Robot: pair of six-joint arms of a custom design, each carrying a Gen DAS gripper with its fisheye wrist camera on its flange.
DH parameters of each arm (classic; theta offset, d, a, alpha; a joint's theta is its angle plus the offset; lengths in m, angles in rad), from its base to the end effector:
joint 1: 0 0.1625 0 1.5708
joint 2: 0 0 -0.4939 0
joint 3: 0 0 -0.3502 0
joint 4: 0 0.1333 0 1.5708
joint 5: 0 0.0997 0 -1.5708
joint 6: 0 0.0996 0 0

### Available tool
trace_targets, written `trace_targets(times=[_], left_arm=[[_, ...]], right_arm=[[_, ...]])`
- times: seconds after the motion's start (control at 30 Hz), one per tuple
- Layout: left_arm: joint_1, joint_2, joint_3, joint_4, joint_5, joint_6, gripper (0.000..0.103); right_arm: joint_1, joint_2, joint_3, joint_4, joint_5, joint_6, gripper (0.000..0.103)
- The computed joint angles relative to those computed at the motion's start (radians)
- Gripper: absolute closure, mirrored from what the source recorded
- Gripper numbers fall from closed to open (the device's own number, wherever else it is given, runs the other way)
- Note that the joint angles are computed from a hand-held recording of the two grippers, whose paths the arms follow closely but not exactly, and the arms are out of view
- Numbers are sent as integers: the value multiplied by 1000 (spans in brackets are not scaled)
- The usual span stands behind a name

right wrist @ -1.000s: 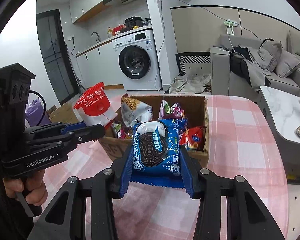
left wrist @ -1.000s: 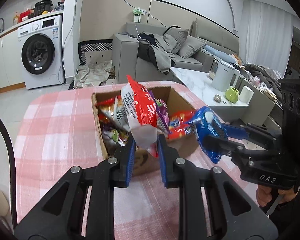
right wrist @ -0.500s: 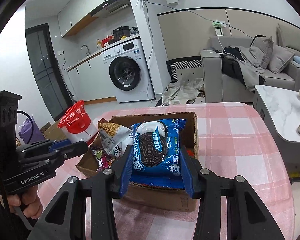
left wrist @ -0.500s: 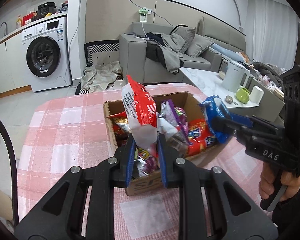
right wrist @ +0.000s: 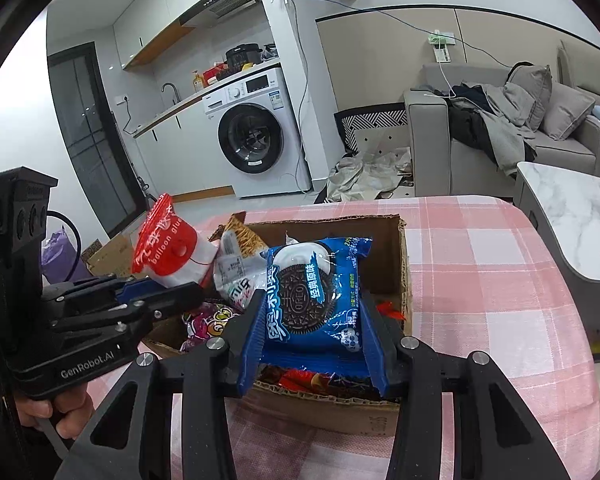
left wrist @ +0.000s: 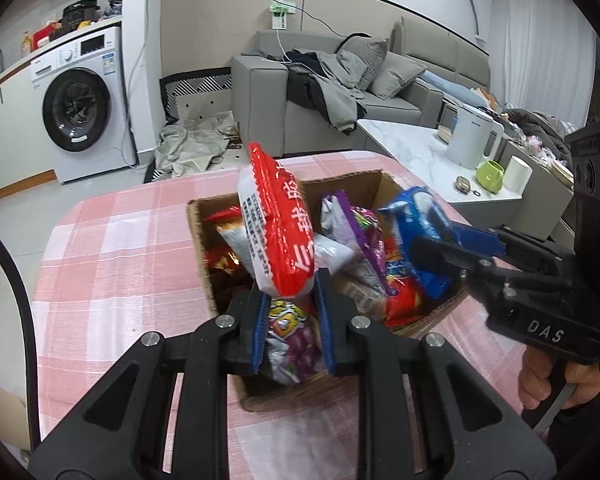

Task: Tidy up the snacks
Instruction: 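Lower both packs into the box and open both tools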

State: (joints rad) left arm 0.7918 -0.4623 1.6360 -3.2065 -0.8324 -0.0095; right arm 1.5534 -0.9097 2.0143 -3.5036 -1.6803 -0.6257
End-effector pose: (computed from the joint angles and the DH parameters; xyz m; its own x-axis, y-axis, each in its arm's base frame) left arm -0.3489 -0.6386 0.0383 -0.7430 0.3000 -0.5983 0.6219 0.6399 -0.4514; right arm 0.1119 -0.6031 0.2460 -0.8113 -0.3167 0.4914 -0.5717 0.6053 -0.5539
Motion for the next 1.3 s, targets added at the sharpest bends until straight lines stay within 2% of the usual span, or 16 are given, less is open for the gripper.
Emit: trace_targets(times=[0.27, 0.5, 0.6, 0.67, 0.73, 0.8, 0.83, 0.9, 0.93, 1.0, 1.13, 1.17, 1.2, 1.23, 1.3], left_arm=[[11, 33, -31, 50, -29, -1, 84], [13, 46, -38, 46, -45, 16, 84], [14, 47, -37, 37, -34, 8, 84], [12, 42, -31, 42, -34, -3, 84], [8, 37, -22, 36, -20, -4, 78], [0, 33, -8, 18, -2, -2, 59], [-4, 30, 2, -2, 4, 3, 55], [-11, 22, 22, -30, 1, 9, 38], [-16, 19, 29, -34, 10, 6, 34], [-26, 12, 50, -60, 32, 3, 22], [-41, -10, 97, -88, 58, -40, 17], [-47, -16, 108, -92, 67, -53, 12], [-51, -18, 119, -106, 80, -59, 2], [-58, -17, 130, -129, 99, -61, 1], [-67, -20, 159, -181, 122, -56, 1]], right_arm=[[3, 31, -31, 23, -16, -21, 59], [6, 39, -54, 57, -14, -24, 59], [6, 38, -42, 27, -14, -40, 59], [4, 28, -33, 14, -8, -49, 55], [3, 20, -22, 0, -4, -48, 54], [4, 14, -14, -15, -13, -52, 51], [3, 9, -9, -21, -15, -54, 51], [-1, -2, 1, -23, -13, -55, 43], [-4, -7, 8, -24, -7, -55, 40], [-8, -17, 27, -44, 1, -61, 25], [-10, -30, 62, -81, -1, -67, 14], [-14, -38, 73, -81, 6, -66, 10], [-20, -46, 84, -77, 21, -64, 7], [-26, -54, 95, -77, 37, -64, 3], [-45, -72, 130, -90, 93, -66, 1]])
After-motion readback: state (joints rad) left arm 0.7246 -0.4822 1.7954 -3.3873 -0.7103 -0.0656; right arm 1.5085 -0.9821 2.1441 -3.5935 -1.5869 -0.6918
